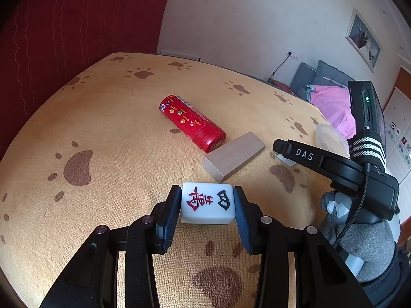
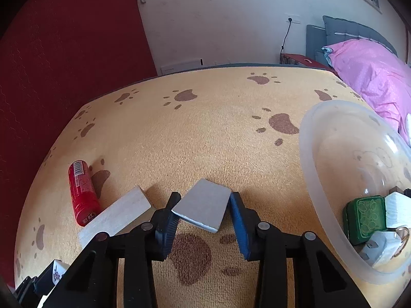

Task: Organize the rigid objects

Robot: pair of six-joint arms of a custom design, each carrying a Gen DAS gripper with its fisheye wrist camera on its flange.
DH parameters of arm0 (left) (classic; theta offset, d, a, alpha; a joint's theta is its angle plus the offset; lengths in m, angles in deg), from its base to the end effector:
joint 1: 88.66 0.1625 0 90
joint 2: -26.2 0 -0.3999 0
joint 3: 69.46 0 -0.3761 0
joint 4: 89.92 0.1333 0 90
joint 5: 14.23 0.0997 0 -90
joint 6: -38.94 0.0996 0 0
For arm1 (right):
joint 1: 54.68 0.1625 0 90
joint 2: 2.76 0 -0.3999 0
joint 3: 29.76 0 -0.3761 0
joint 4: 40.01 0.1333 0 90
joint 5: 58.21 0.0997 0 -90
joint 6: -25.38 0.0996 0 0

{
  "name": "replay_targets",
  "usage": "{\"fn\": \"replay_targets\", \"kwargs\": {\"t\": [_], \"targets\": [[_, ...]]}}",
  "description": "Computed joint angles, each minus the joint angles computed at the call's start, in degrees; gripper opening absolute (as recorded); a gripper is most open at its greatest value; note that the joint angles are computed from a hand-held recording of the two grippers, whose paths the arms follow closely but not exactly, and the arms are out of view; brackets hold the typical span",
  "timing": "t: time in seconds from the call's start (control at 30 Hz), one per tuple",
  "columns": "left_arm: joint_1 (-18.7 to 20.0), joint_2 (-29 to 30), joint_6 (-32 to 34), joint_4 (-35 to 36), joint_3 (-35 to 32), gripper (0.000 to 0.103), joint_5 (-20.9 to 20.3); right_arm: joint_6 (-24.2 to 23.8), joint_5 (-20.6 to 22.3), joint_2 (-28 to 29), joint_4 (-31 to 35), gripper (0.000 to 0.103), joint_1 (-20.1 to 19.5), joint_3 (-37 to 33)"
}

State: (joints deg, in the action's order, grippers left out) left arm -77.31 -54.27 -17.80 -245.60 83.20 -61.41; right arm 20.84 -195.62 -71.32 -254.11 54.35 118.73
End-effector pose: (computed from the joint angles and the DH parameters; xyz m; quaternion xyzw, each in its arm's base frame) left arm -0.2271 -0.2506 0.1149 0.1970 0.9086 -0.3171 0.1872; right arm 0.1644 -0.2928 0.1855 0.0253 -0.8614 0.3885 0.3261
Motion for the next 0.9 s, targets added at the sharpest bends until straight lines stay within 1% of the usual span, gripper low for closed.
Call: {"fn": "replay_targets", "kwargs": {"t": [0.13, 0.17, 0.2, 0.4, 0.6, 0.9], "targets": [[-0.06, 0.42, 0.22, -0.52, -0.01, 0.042, -0.15, -1.12, -0.91, 0.03, -1.35, 0.037, 1.9, 1.25], [-0.11, 0.52, 0.28, -0.65, 0.0, 0.042, -0.16, -1.27, -0.79, -0.11, -1.25, 0.034, 2.2, 1.58], [-0.19, 0.58, 0.3, -0.75, 0.02, 0.042, -0.18, -1.36, -0.8, -0.09, -1.3, 0.033, 2.48, 1.82], [-0.32, 0.61, 0.38, -0.9, 0.03, 0.042, -0.18, -1.89, -0.94, 0.45, -1.81, 0.033, 2.72, 2.0], [-0.47, 0.44, 0.23, -0.68, 0.02, 0.042, -0.26, -1.73, -1.47, -0.03, -2.11, 0.032, 4.08, 2.51], [-0.85, 0.56, 0.64, -1.16, 0.09, 0.042, -0.26, 0.15, -0.79, -3.67, -1.4, 0.032, 5.76, 4.51]]}}
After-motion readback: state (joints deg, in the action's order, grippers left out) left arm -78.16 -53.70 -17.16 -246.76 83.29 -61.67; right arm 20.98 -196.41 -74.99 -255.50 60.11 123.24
